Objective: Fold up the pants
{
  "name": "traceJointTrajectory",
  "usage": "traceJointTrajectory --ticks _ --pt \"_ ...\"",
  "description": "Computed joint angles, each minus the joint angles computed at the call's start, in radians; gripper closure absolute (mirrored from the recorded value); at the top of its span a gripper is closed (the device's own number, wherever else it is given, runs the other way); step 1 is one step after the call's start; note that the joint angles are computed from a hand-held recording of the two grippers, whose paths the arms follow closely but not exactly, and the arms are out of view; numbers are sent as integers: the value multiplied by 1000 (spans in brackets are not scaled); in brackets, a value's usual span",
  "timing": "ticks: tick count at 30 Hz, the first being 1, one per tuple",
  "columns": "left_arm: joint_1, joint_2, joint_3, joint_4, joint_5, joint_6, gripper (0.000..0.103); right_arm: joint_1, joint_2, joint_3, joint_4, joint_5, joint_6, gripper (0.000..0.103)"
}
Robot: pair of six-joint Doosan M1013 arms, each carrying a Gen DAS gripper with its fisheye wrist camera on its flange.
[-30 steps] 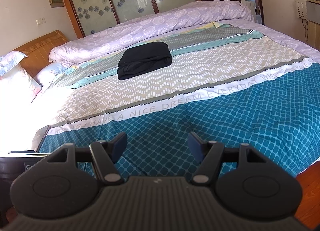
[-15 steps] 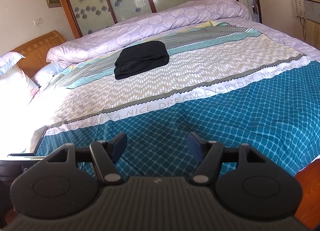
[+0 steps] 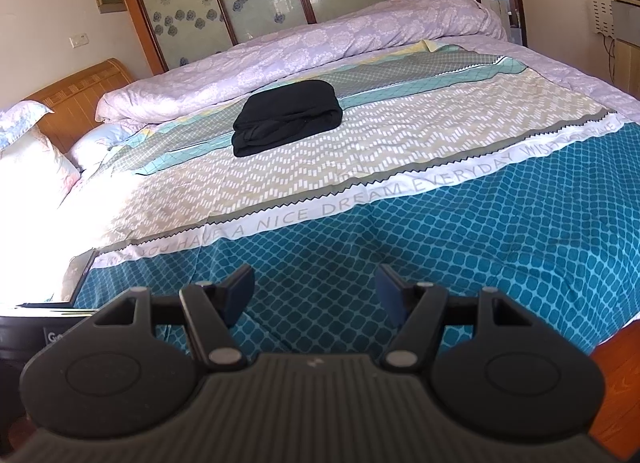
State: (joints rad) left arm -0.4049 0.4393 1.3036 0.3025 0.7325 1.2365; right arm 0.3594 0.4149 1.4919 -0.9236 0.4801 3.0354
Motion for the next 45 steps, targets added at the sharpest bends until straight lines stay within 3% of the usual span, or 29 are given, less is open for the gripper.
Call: traceJointTrajectory --ticks 45 --pt "7 7 -11 -50 19 44 0 0 8 -9 26 6 -30 34"
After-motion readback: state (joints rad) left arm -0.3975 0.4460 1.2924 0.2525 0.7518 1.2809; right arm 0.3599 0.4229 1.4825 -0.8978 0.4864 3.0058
